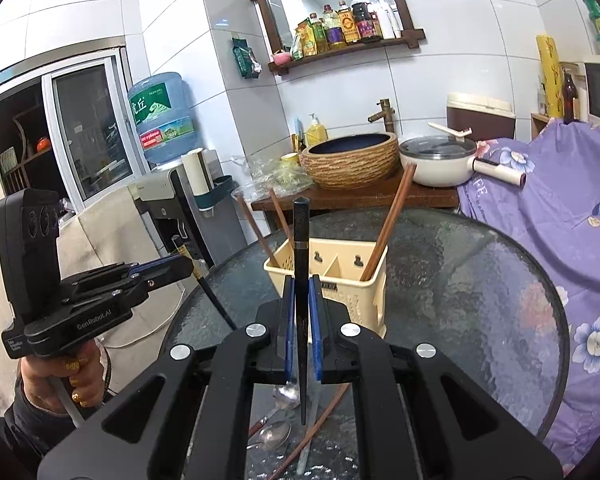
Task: Organize utensils
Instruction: 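Lift both black chopsticks and lower them into the cream holder with both tools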
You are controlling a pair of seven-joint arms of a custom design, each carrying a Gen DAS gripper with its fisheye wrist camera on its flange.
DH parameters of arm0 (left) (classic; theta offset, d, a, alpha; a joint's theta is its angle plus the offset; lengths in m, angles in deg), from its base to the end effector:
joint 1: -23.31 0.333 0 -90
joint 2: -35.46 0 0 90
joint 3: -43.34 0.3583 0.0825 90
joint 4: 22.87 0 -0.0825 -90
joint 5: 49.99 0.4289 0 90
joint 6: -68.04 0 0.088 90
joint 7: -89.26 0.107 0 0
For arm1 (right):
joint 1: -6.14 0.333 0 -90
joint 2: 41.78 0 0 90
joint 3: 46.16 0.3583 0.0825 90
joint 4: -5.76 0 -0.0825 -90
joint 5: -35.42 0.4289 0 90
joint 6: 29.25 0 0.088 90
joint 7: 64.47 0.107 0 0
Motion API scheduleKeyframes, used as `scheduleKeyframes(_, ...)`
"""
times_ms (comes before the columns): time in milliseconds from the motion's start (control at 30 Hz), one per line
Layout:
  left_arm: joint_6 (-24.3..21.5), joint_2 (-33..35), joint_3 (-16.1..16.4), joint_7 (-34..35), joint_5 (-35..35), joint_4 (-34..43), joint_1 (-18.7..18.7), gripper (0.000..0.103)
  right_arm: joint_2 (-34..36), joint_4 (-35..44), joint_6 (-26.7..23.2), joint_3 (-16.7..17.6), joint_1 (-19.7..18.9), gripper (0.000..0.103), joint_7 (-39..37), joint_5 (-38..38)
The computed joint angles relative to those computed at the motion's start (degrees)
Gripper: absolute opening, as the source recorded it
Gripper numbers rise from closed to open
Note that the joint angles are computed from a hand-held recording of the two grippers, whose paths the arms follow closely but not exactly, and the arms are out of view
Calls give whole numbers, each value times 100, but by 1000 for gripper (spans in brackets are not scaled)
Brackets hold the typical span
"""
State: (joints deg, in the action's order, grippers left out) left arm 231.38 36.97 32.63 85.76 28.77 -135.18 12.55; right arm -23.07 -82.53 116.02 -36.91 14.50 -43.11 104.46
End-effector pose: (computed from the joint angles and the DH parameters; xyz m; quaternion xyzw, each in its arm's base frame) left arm 0.5754 -0.2817 0.5498 -0.6201 0.5788 -0.4077 0.3380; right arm 0.7326 0.2021 0.5651 -0.7527 0.3682 -0.0906 0.5382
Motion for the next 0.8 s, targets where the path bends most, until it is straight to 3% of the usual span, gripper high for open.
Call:
scheduleKeyframes(367,-211,55,15,392,-176,759,-16,6,443,1240,-99,40,6,8,782,-468)
scheduleKeyframes(600,-628,248,65,307,-47,1453,-77,6,954,2251,258,200,92,8,1187,-817)
scheduleKeyframes(800,-847,658,236,70,44,2028,-162,6,1538,3028,603,192,294,8,1884,-1542)
